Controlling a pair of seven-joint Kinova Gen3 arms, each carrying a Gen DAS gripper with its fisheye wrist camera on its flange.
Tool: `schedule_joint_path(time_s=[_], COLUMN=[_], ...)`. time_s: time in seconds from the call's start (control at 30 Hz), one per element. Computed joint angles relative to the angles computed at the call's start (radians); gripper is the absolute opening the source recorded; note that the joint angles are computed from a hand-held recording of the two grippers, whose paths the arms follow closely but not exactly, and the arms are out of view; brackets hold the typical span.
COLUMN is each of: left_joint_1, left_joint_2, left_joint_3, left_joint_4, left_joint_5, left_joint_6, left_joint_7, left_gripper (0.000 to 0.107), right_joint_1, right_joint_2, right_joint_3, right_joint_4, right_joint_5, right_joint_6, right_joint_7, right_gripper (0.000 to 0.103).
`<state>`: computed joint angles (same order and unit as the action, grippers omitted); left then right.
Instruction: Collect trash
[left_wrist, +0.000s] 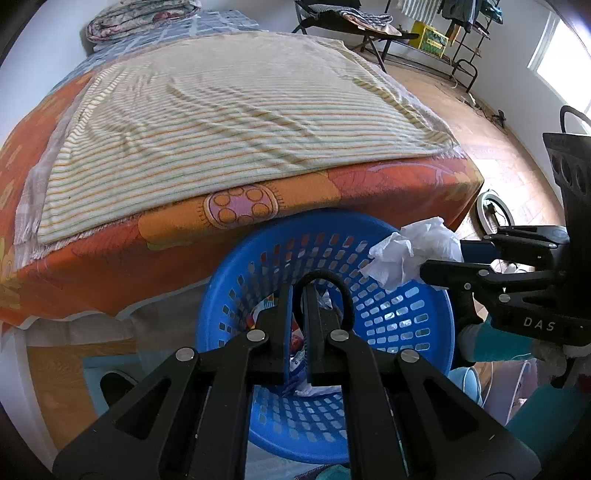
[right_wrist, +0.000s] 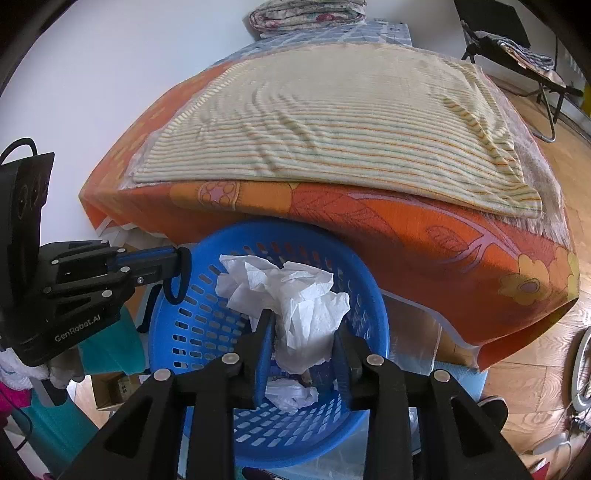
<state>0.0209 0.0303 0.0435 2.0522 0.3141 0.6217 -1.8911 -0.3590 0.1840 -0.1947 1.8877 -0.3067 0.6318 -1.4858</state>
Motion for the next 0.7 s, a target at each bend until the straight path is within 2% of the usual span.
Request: schedule_joint_path(time_s=[0.13,0.2,0.3,0.37,0.53,0.6,0.7], left_joint_1=[0.0,0.004,0.01,0.012,0.016,0.015,0.017], left_joint_2=[-0.002,-0.005,-0.001,-0.001,-0.006,-0.006,-0.007], left_joint_3=[-0.001,0.001,0.004,0.005,0.004,0.003,0.004], left_joint_4=[0.002,0.004,0.001,0.0,0.003,0.004,0.005], left_joint_5=[-0.002,-0.015,-0.031,-0.041,-0.05,-0.05,-0.06], left_joint_6=[-0.006,-0.014,-0.013,-0.014,-0.024,-0.026,-0.031], left_joint_7=[0.003,0.016,0.029,0.038,0.052,0.055,0.071], left_gripper=[0.035,0.036,0.039,0.05,0.055,0.059,0.067], right_joint_1=[-0.013,-0.014,-0.015,-0.017,-0.014,-0.016,-0.016], right_joint_2=[0.002,0.003,0.004,0.006,0.003,0.002,-0.001], right_joint_3=[0.005,0.005,0.004,0.005,0.007,0.011,0.011], right_joint_4=[-0.002,-0.002,-0.001,-0.002,0.001,0.0,0.003], right_joint_5=[0.025,0.029,0.034,0.04,0.044,0.053,0.059], right_joint_6=[-0.002,-0.004,-0.007,-0.006,-0.008,-0.008,-0.013], right_joint_7=[-0.023,-0.027,-0.033,-0.041,-0.052,-0.064,-0.075], right_gripper=[0.037,0.046,0.05,0.054,0.06,0.067,0.073])
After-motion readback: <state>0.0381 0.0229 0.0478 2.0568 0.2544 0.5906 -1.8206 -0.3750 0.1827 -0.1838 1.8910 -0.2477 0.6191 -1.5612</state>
